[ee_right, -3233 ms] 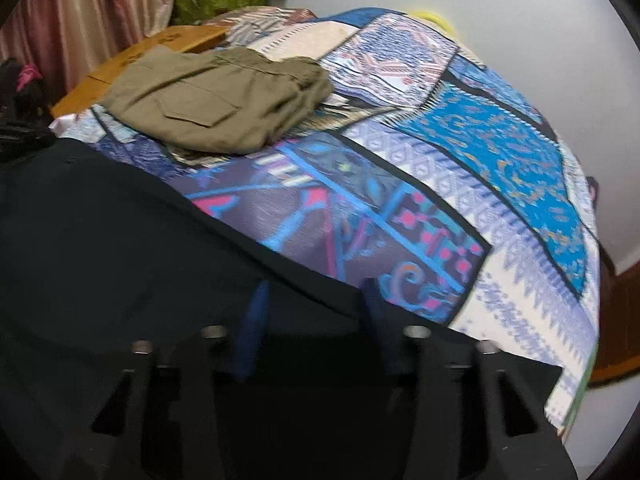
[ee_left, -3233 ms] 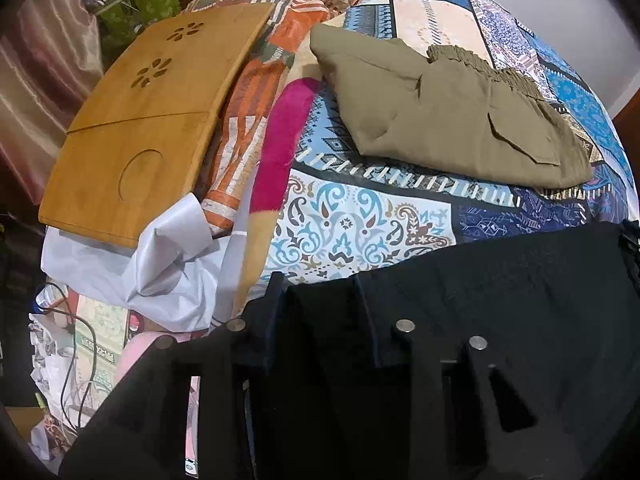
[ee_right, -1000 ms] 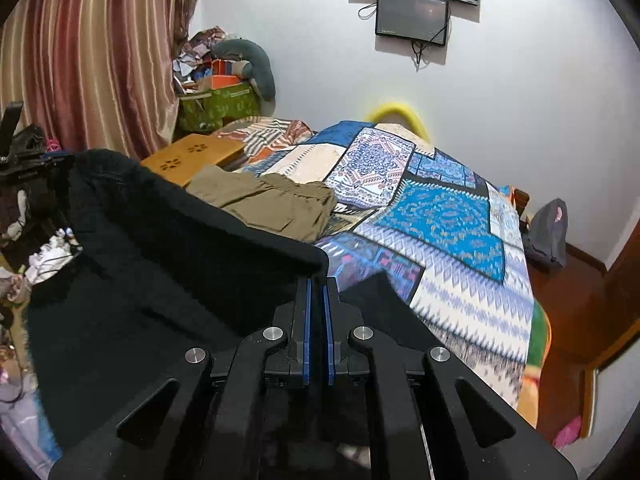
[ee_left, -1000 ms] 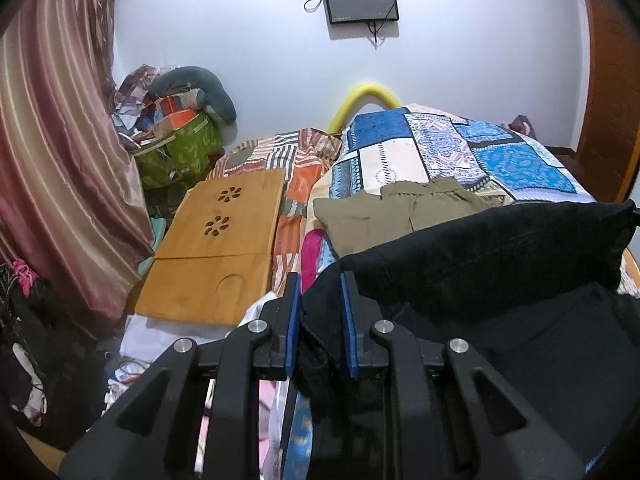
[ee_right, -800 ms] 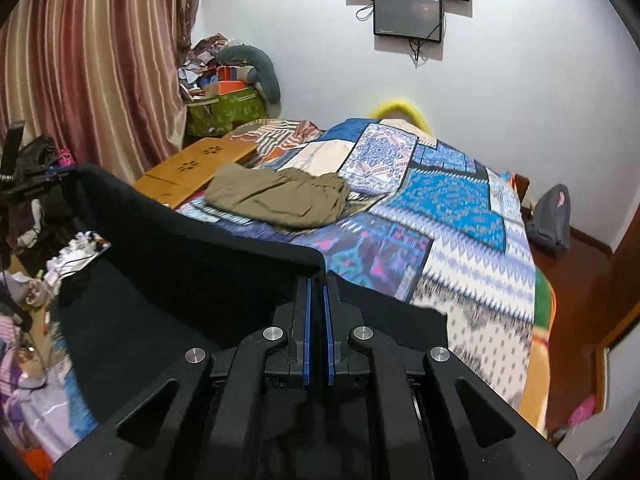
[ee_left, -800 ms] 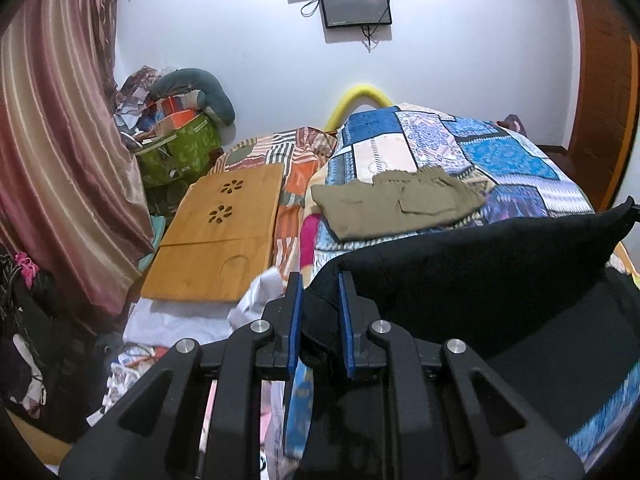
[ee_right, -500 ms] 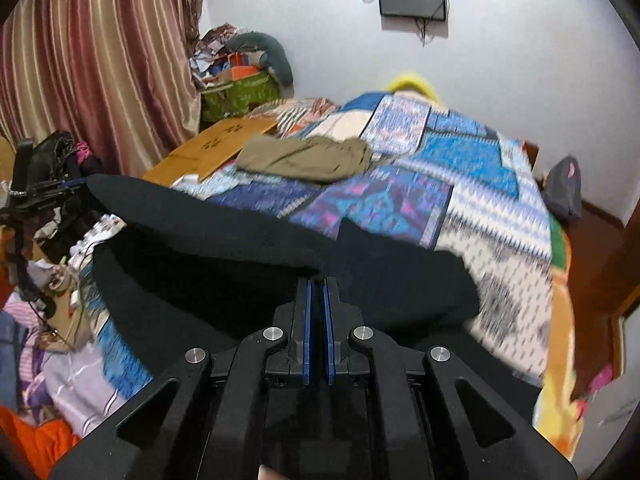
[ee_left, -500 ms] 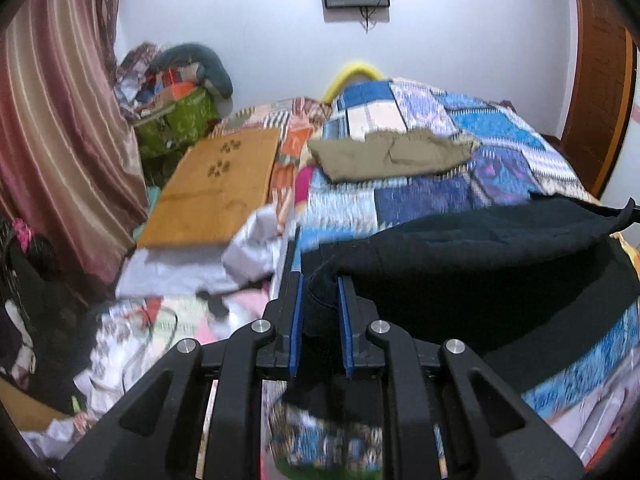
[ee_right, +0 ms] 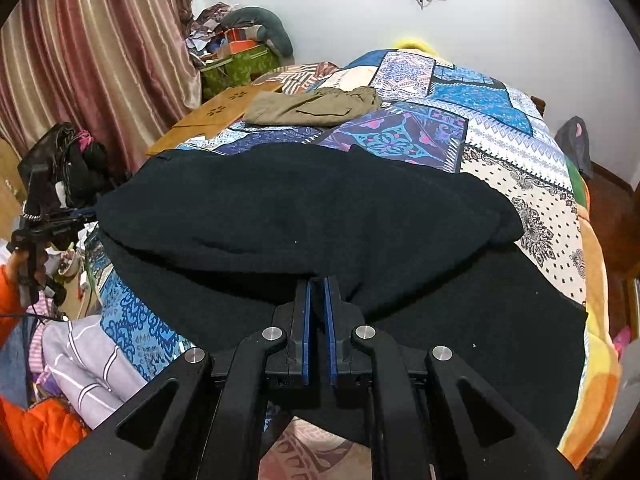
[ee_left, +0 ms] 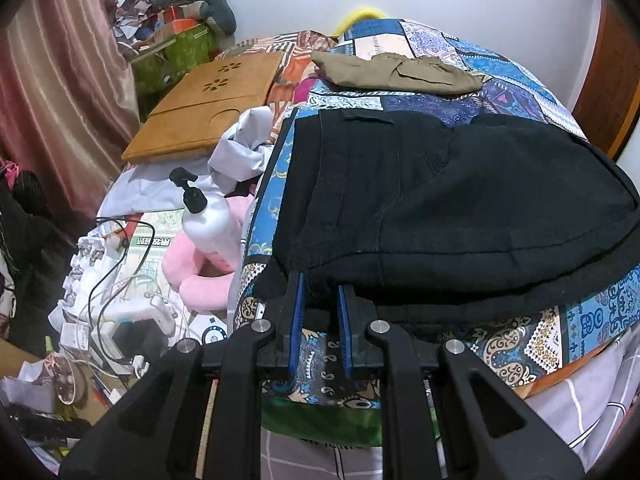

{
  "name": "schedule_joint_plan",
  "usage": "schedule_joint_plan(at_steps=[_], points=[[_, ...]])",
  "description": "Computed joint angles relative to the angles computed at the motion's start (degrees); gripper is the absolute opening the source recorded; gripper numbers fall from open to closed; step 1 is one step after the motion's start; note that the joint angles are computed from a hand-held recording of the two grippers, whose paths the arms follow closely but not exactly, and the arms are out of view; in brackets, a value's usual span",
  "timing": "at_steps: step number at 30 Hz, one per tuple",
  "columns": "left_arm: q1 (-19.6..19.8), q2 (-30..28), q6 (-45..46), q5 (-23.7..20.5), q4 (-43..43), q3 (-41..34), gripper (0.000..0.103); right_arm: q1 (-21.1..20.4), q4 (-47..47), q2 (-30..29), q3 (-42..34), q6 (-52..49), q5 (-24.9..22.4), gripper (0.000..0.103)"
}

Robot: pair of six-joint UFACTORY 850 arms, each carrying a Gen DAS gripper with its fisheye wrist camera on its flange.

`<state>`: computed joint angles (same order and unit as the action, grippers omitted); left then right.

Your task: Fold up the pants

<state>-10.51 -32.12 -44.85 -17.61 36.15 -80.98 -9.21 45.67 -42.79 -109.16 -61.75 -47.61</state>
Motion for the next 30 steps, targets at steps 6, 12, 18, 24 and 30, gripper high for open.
schedule_joint_plan(at_steps=[6, 12, 18, 24, 30], points=[[0.66, 1.18, 4.92, -1.72, -6.80, 0.87, 0.021, -0.46, -0.70, 0.66, 0.36, 1.17, -1.62, 0.010], [1.93, 4.01, -3.69, -5.17, -1.44, 1.39, 0.021, -1.60, -4.69, 2.02, 0.99, 5.00, -0.78, 0.018], [1.95, 2.60, -5.98, -7.15, -0.07, -3.98, 0.021, -2.94, -6.11, 1.00, -2.54, 9.71, 1.15, 0.022], [0.69, -2.79, 2.78, -7.82, -7.50, -14.53, 0.029, -1.28, -11.21, -2.68, -10.28, 15.63, 4.02, 0.061], [-2.05, -10.60, 4.15, -10.53, -5.43, -27.84, 0.065, 0.82, -16.12, -14.19, -29.94, 21.51, -2.14, 0.077]])
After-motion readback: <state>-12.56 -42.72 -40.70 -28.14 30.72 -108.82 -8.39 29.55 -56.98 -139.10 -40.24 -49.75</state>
